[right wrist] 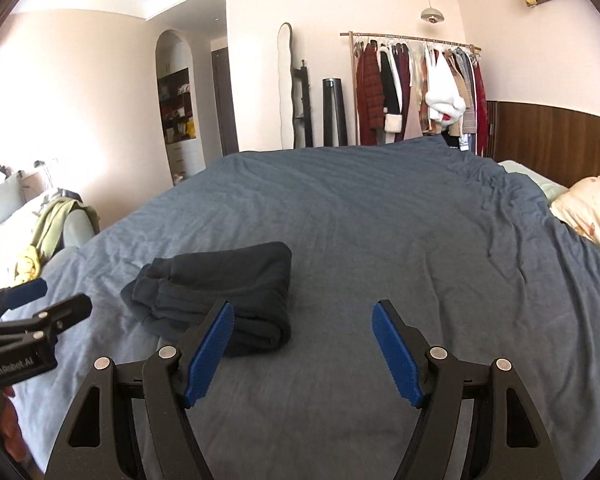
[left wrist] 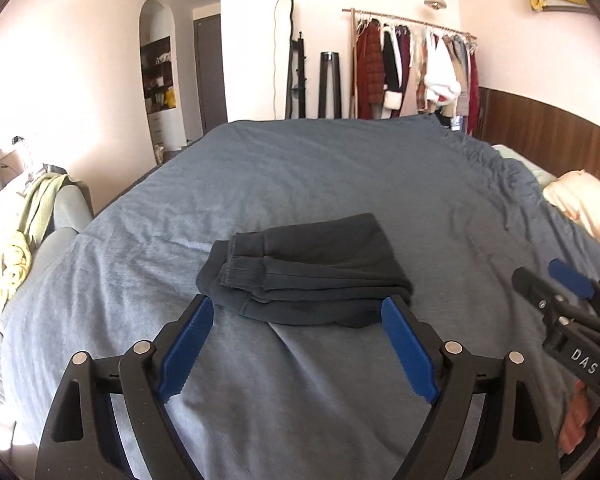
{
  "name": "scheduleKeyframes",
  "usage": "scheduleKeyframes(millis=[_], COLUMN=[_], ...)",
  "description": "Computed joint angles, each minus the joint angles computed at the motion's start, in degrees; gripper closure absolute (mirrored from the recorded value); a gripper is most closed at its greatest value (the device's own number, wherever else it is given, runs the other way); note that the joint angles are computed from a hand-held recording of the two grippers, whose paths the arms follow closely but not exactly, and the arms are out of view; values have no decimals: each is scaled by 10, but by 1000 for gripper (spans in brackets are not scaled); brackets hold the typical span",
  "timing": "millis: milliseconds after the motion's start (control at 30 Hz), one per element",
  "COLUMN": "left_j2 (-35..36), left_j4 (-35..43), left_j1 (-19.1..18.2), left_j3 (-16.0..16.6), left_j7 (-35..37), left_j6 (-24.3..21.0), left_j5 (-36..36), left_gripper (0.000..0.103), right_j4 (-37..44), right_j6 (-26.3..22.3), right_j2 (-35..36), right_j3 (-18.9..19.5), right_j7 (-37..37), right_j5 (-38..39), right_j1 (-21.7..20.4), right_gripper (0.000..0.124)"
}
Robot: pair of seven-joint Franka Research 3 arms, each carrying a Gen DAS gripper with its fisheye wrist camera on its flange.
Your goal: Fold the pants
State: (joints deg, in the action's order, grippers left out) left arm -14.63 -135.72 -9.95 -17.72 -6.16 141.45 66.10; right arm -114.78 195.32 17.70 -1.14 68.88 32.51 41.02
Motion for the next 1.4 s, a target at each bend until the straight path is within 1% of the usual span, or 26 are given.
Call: scheduleKeyframes(millis=[67,100,133,200,300,433,533,667,767,833,1033,1100,1400], left_j2=[-6,-10,-13,-16,-18,-13,-10,-3,-1,-2,-9,-11,-13], left_j4=[0,-1,-2,-2,-1,3,6,11,12,12,10,10,7], left_j1=[-6,-9,-12,-18,-28,-40,-48,-60,-69,-73,-82,-83,-87], left_j3=[-7,-10,-13,-20,-29,-35,-39,-46,-45,-46,-49,-50,-49], left_j7=[-2,-5,-9,-12,-17,-24,-32,-35,-35,-35,-41,-42,-37], left_j6=[-10,-13,-13,-19,-26,-33,-29,-44,-46,-51,-67,-72,-70], left_j5=[-7,-7,-6,-7,-10,-17,-10,-5,-9,-12,-17,-19,-29], left_gripper=[16,16,15,12,11,11,9,8,8,7,4,4,3], right_j4=[-25,-39,-53,-74,-110,-150,-175,-202,-221,-230,-242,-247,-253], right_j6=[-5,-4,4,20,34,42,43,62,68,74,80,82,79], right_j2=[-24,-35,-45,-61,-88,-119,-139,-157,-170,-177,-187,-189,-199], right_j3=[29,47,56,40,73,90,98,101,104,107,112,111,113], right_j7=[11,19,25,11,29,47,67,57,64,55,49,60,59], right_j5=[-13,-24,-31,-14,-43,-58,-75,-61,-66,-55,-51,-64,-63], right_j1=[-31,-50,-60,-42,-81,-106,-122,-122,-128,-128,-132,-133,-137], right_gripper=[52,52,52,52,52,52,52,52,52,52,52,52,52])
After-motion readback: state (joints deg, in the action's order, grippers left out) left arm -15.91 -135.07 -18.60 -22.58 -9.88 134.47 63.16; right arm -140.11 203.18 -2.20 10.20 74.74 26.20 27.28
